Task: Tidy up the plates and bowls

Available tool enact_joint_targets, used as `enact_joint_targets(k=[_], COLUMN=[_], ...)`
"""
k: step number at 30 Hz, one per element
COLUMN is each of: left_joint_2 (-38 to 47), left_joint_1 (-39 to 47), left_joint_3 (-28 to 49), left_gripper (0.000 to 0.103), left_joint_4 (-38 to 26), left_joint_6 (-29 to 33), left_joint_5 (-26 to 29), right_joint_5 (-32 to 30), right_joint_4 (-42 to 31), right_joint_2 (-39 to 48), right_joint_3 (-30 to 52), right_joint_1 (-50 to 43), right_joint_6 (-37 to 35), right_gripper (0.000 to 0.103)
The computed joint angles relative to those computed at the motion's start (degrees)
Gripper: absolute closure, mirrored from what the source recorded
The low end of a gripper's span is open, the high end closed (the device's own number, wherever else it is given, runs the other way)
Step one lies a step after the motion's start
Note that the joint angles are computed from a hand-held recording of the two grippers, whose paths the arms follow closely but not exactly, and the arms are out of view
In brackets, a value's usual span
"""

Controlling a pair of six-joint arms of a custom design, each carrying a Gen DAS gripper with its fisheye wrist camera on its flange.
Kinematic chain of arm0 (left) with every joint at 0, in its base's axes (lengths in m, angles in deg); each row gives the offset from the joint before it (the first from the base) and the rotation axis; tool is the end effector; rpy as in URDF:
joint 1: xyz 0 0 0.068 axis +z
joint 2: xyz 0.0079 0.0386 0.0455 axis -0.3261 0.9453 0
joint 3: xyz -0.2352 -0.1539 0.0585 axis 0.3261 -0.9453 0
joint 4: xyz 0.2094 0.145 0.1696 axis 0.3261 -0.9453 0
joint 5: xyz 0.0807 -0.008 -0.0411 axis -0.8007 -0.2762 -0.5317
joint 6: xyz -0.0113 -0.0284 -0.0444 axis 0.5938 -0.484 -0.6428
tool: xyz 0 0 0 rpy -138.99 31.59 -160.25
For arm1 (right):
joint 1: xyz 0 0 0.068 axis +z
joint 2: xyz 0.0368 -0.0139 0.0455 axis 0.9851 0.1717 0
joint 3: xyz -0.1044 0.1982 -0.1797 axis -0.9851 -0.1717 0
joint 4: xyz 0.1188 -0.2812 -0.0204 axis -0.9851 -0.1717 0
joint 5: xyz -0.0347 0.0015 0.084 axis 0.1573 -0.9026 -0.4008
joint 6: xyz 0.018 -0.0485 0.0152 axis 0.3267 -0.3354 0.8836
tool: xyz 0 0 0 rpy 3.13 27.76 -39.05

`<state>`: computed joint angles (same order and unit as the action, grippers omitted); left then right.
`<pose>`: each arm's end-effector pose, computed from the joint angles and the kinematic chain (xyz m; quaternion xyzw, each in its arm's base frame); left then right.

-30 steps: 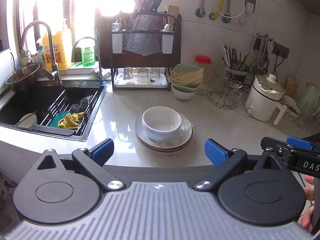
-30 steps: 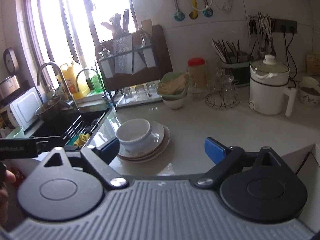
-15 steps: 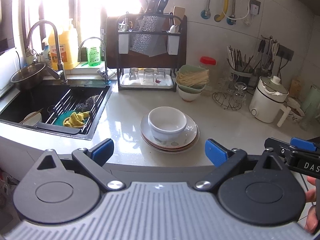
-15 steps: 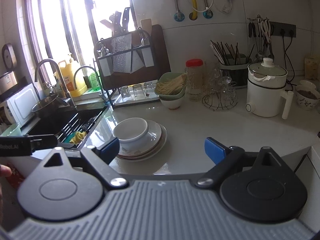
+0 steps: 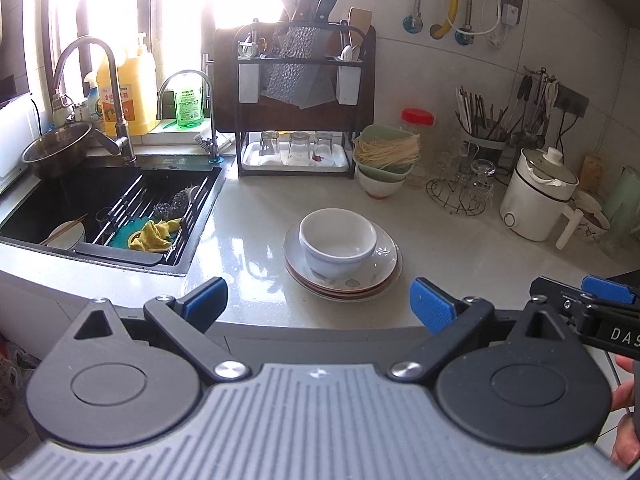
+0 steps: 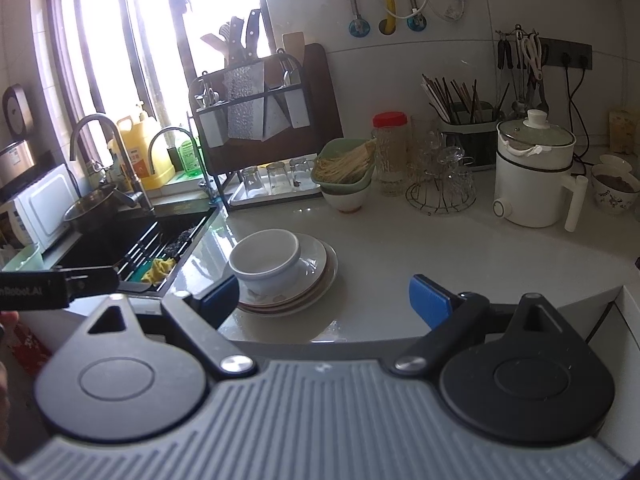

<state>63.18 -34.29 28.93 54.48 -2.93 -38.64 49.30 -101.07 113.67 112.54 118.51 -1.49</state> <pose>0.3221 -0.0891 0.3184 0.0977 0.8920 -0.0881 0.4324 0.2647 0.1842 0.2940 0.1120 0.8545 0.0542 0.5043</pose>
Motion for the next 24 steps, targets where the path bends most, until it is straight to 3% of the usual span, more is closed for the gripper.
enact_joint_targets(k=[24], left_joint_2=[0.1], left_joint_1=[1.1], left_joint_3=[-0.2], left_gripper=[0.004], left_joint_4=[-0.2], left_joint_6=[-0.1], left_joint_5=[0.4], right_joint_5=[0.2], right_joint_4=[0.2], right_joint_2=[1.2], right_joint_3=[0.3], right_joint_1=[0.3], right_joint_6=[1.3], right_gripper=[0.010])
